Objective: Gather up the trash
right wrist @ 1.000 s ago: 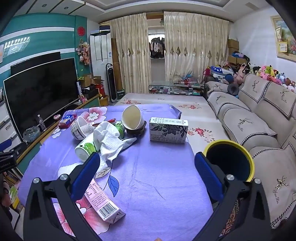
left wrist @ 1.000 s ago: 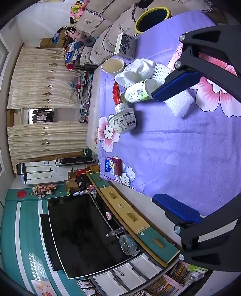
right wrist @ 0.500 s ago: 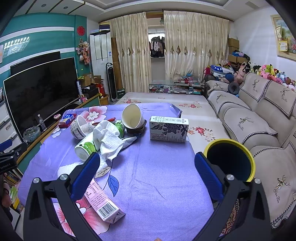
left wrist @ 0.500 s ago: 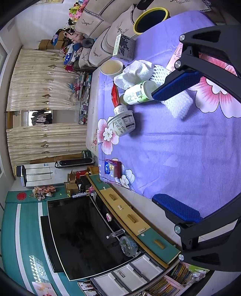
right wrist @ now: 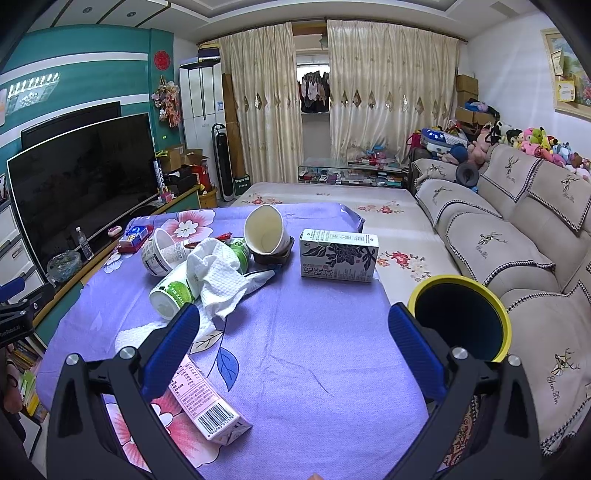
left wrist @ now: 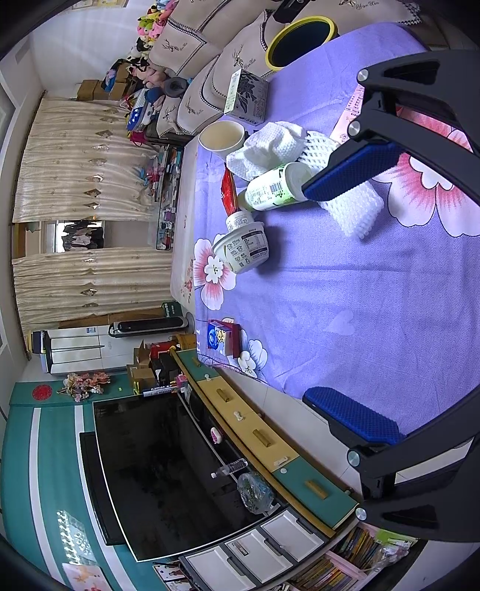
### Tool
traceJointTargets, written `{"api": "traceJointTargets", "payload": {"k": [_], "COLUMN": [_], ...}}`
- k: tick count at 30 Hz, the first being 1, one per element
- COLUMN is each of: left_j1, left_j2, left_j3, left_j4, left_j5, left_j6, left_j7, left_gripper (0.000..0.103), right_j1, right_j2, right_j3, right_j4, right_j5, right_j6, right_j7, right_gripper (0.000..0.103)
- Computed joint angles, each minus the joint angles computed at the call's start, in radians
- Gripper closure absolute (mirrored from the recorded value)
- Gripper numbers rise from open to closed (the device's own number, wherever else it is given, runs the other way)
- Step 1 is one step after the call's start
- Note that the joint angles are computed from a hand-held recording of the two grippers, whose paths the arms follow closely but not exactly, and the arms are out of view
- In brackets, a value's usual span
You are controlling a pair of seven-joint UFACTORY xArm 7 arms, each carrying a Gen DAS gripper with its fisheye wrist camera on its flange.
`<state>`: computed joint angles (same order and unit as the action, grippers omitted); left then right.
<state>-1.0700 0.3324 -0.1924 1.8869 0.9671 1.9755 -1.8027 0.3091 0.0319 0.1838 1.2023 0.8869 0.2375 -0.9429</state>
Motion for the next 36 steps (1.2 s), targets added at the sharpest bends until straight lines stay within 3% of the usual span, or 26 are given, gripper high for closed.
{"api": "traceJointTargets", "payload": {"k": [36], "left_j1": [-0.007], "left_j2": [0.005], "left_j3": [0.000], "left_j4": [0.008], "left_j5": [0.005], "left_j6": [-0.004], "left_j7": [0.001], "left_gripper": [0.004], "right_j1": [-0.001], "right_j2": [0.003], "right_j3": [0.003], "right_j4": [-0.001], "right_j5": [-0.012], "right_j6": [0.001], "right_j7": [0.011], "right_gripper": [0.006]}}
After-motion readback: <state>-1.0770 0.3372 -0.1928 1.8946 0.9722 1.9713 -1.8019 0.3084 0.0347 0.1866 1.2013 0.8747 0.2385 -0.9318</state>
